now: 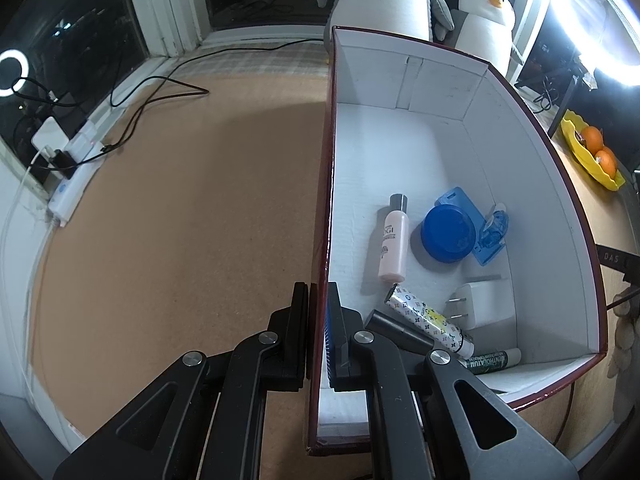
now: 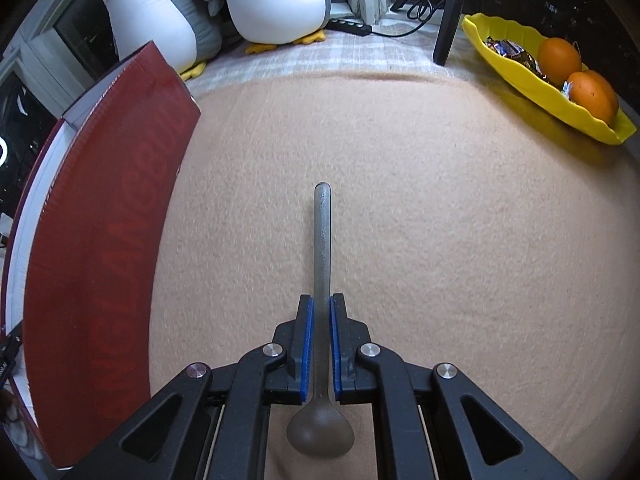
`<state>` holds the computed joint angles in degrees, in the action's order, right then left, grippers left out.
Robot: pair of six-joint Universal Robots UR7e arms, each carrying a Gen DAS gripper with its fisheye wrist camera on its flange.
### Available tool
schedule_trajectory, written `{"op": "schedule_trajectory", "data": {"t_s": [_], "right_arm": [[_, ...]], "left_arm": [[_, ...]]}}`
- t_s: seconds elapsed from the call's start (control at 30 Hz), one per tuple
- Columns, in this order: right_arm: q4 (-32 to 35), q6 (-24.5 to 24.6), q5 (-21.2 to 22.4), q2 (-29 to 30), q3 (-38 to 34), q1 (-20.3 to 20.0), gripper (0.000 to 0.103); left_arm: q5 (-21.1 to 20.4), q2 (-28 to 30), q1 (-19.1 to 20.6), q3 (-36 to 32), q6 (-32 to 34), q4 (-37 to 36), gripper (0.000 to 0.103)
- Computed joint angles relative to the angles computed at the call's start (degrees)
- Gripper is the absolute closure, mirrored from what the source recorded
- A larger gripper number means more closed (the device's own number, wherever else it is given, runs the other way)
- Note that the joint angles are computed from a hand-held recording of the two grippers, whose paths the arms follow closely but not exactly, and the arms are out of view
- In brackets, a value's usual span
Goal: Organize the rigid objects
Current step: 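Move the right gripper to the metal spoon handle and grasp it, then carry the spoon into the box and release it with the right gripper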
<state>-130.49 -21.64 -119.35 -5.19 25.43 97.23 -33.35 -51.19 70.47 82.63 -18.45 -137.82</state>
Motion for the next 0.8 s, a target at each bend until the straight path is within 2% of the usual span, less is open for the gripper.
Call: {"op": "schedule_trajectory", "data": {"t_s": [0.07,0.2,0.5,0.6,0.8], "right_arm": [[-3.9,-1.5,0.8,-1.3,2.7,0.2,0.096],[-3.3,-2.1,1.8,-1.1,1.2,0.8,0.096],[-7.4,-4.4,5.8,-3.8,4.3,2.9,0.096],[-8.7,-5.2,7.9,-5.4,6.5,3.9,0.096],[-8.2,-6.7,11.7,-5.8,6.3,5.8,0.096]], "left_arm": [[0.2,0.1,0.0,-0.1,-0.2,0.1,0.097],[0.4,0.2,-0.1,0.0,-0.6,0.0,0.097],[0.9,0.2,-0.2,0.1,-1.8,-0.7,0.097],[0.8,0.2,-0.2,0.1,-1.9,-0.7,0.097],[0.7,0.1,-0.2,0.3,-1.9,-1.0,0.097]]}}
